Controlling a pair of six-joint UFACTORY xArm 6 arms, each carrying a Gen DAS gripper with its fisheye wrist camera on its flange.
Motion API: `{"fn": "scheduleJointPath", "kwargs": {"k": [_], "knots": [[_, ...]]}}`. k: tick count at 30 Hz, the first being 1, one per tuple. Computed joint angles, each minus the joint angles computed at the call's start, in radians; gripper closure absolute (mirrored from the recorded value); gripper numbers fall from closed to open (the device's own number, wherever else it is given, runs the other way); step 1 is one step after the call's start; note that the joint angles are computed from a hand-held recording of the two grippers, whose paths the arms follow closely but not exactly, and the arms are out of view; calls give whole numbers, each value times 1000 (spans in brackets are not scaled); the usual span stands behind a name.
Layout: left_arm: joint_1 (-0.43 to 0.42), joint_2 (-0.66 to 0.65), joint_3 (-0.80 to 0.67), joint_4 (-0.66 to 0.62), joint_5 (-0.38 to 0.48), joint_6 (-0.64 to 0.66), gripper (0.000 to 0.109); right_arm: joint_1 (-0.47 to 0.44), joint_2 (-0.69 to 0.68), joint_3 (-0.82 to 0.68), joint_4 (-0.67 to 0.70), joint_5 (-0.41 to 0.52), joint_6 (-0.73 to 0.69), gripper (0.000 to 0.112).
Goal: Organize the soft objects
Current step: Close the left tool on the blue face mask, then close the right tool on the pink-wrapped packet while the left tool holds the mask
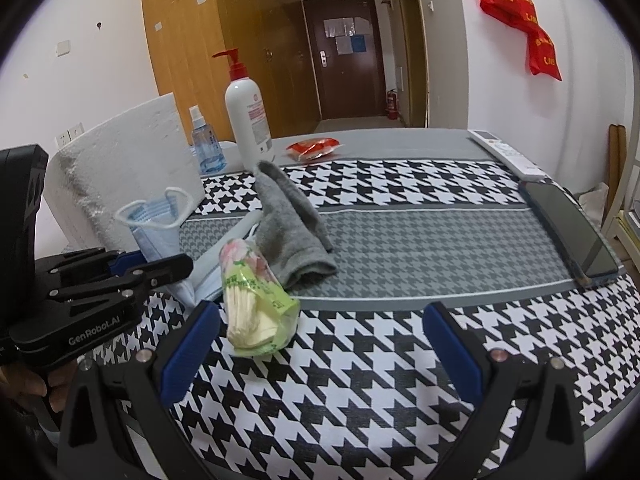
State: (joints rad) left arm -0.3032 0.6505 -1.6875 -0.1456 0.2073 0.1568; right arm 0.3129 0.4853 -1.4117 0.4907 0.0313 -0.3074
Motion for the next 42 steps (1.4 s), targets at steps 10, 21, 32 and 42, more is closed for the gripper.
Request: {"fn": "scheduleJointPath", "kwargs": {"k": [10,21,32,42], "knots": [[4,-51,72,-79,-51,79,92,9,7,-17,-28,26,11,10],[13,-121,169,-153,-109,151,94,25,8,-21,-48,27,13,10],[26,-156,217,-178,-128,165,95,34,14,-37,-45,54,-9,12],[32,-169,239,-243,-106,218,95,31,43,-81,-108,116,28,25]]}}
